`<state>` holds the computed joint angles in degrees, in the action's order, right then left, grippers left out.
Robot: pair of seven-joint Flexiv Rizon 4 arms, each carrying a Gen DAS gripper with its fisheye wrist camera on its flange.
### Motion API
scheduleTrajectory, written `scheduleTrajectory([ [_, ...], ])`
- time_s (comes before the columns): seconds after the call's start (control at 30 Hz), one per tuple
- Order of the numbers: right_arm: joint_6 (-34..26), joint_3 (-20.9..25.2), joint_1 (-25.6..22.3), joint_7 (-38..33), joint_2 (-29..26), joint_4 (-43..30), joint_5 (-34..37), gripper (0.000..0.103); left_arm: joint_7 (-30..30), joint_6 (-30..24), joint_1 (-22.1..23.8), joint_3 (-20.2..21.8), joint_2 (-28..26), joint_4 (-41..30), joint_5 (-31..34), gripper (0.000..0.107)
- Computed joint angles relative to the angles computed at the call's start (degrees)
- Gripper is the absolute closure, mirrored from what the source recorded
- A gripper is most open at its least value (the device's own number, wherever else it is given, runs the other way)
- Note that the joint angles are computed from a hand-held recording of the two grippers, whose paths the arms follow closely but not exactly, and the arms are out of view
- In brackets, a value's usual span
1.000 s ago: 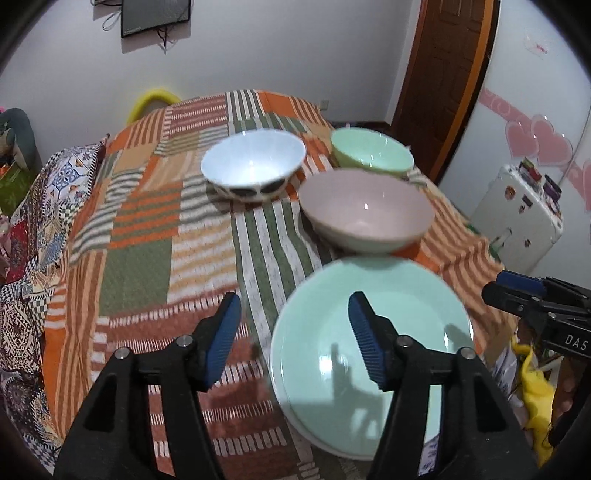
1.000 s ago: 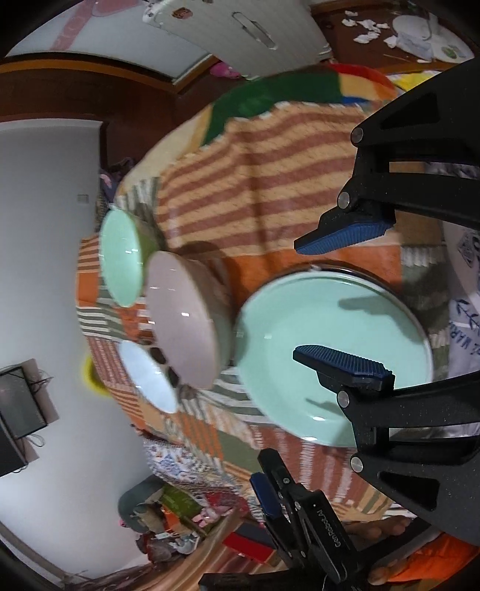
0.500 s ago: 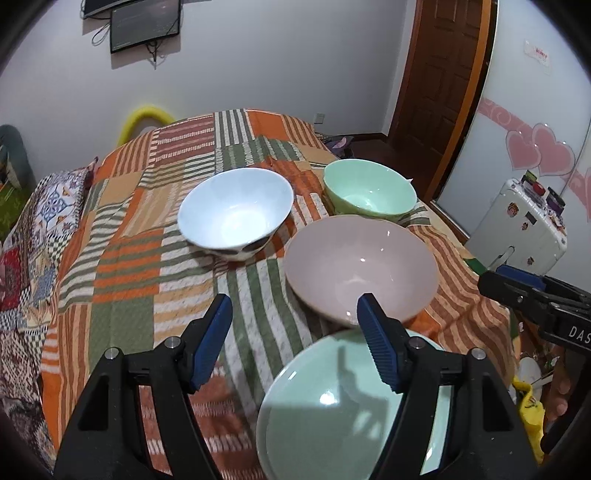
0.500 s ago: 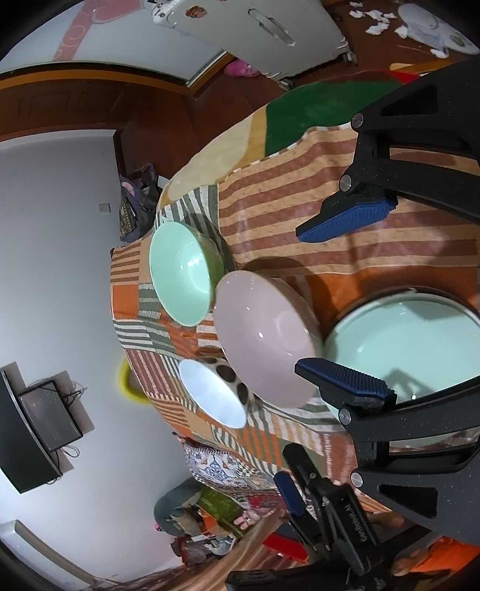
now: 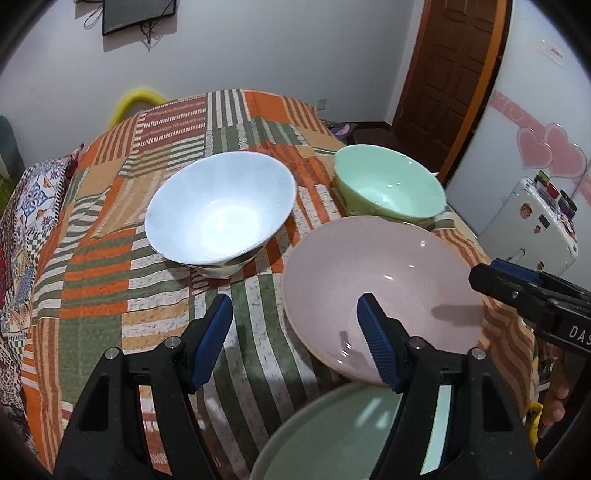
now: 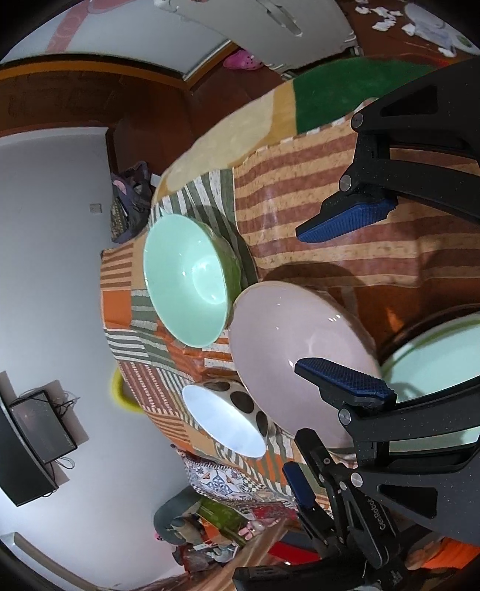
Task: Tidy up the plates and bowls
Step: 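Move both grippers to the pink bowl rim and close on it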
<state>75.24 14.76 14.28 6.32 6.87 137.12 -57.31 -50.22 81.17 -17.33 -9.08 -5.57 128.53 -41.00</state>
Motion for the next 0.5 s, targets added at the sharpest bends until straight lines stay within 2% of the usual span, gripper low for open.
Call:
scheduleTrajectory([
  [0.1,0.51,-0.43,0.07,-0.54,-1.31,-0.63,-0.29,0.042,-0.09,-0.44,0.39,-0.33,-1.29,-0.88,-0.86,0.038],
  [0.23,1.26,-1.0,0.29,-0.66,-2.38,-1.0,-0.74,0.045,1.17,0.28,0.72,-1.24,-2.19,-1.13,-1.46,0.05],
  [0.37,2.72,-1.84,0.17,-0.7,-3.55,-0.99,-0.7,0.057,0.92,0.98,0.54,-1.42,-2.86,-1.25,-0.47,0.061],
  [0.5,2.79,-1.88,1.31,-3.71,-4.67,-1.2,3.3,0.076,-0.02,0.11,1.33,-1.92,-3.56,-1.62,0.62,0.072],
])
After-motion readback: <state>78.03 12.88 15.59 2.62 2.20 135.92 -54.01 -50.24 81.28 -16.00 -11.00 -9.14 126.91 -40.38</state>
